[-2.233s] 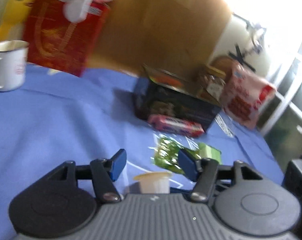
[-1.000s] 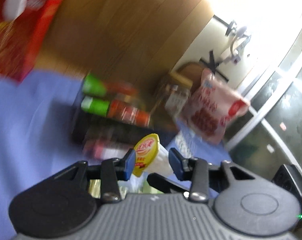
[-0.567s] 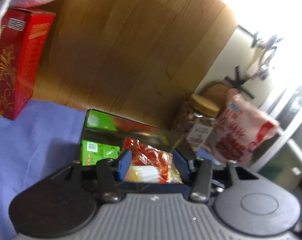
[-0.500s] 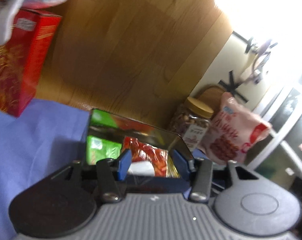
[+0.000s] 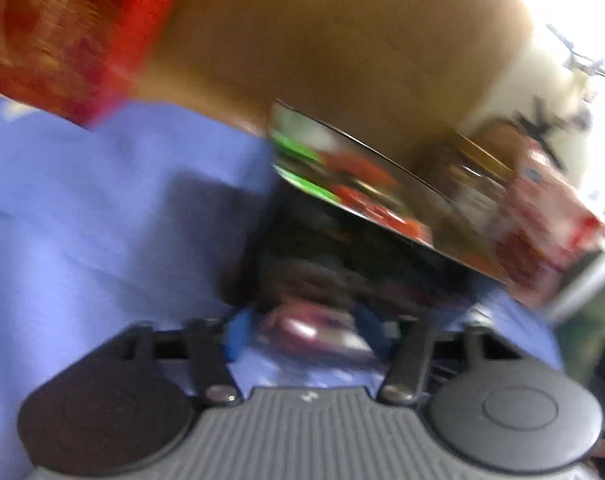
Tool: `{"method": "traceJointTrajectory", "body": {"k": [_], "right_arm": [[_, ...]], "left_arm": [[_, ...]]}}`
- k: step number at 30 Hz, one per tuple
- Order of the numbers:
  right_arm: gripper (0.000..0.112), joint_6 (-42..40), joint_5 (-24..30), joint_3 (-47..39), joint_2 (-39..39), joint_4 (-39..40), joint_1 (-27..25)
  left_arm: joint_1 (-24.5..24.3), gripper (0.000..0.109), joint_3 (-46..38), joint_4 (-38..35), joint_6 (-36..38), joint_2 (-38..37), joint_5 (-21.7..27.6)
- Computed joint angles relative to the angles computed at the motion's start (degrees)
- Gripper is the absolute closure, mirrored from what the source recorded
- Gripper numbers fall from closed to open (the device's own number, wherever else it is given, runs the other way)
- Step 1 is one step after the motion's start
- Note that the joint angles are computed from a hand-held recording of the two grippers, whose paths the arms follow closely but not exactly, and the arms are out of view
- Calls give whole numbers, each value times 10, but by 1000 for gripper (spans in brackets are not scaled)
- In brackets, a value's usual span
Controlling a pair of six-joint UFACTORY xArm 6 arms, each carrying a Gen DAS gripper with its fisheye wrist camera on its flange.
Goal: Organize snacks
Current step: 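Grasp the pink candy box on the table with both tools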
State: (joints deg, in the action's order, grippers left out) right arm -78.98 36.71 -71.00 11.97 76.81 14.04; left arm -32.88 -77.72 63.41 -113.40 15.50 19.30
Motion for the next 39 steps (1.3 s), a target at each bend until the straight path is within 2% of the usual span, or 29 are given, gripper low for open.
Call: {"method": "traceJointTrajectory", "body": {"k": [1,2,3,7,10,12,15,19,20,22,24,27,29,30,32,36,38,39], "right_arm": [[67,-12,-24,10,-10,1,11],[67,-21,-43,6,-6,-2,21],[67,-27,-47,13,-15,2,24],[70,-58,-34,79,-85,26,19],[70,-93,15,146,-153,61,-5],[71,-121,21,206,-205,72,-12],[70,-150,13,275,-258,78,-10],[69,-165,7,331,-299,66,-22],[69,-164,7,335,-299,63,-25],[68,-166,18,339,-295,69,-36],[65,-166,25,344,-301,73,-40],[64,-166,22,349,-309,75,-43],[64,-172,18,365,-326,88,-45],[64,-174,18,371,-332,95,-46],[60,-179,15,373,-332,108,-48],[59,-191,12,367,-322,126,-37],[58,-202,4,359,-309,135,-25],[58,-206,1,356,-303,139,-21]], "left_arm": [[-4,64,-1,-4,13,0,9],[-16,64,-5,-18,33,-1,41],[-23,62,1,-21,38,-8,52],[-40,63,65,19,-28,-73,49],[-80,64,111,58,-76,-126,82],[-114,64,133,68,-92,-149,111],[-156,64,146,59,-102,-157,144],[-190,63,152,40,-119,-143,155],[-200,61,149,53,-129,-138,165],[-212,54,131,42,-95,-124,186],[-216,51,126,33,-74,-123,184],[-214,47,137,41,-84,-138,181],[-220,33,140,51,-103,-147,210],[-222,32,141,56,-111,-152,223],[-215,32,145,59,-108,-158,219],[-200,32,145,51,-98,-151,182],[-191,42,144,41,-92,-140,154],[-190,43,144,53,-102,-134,144]]}}
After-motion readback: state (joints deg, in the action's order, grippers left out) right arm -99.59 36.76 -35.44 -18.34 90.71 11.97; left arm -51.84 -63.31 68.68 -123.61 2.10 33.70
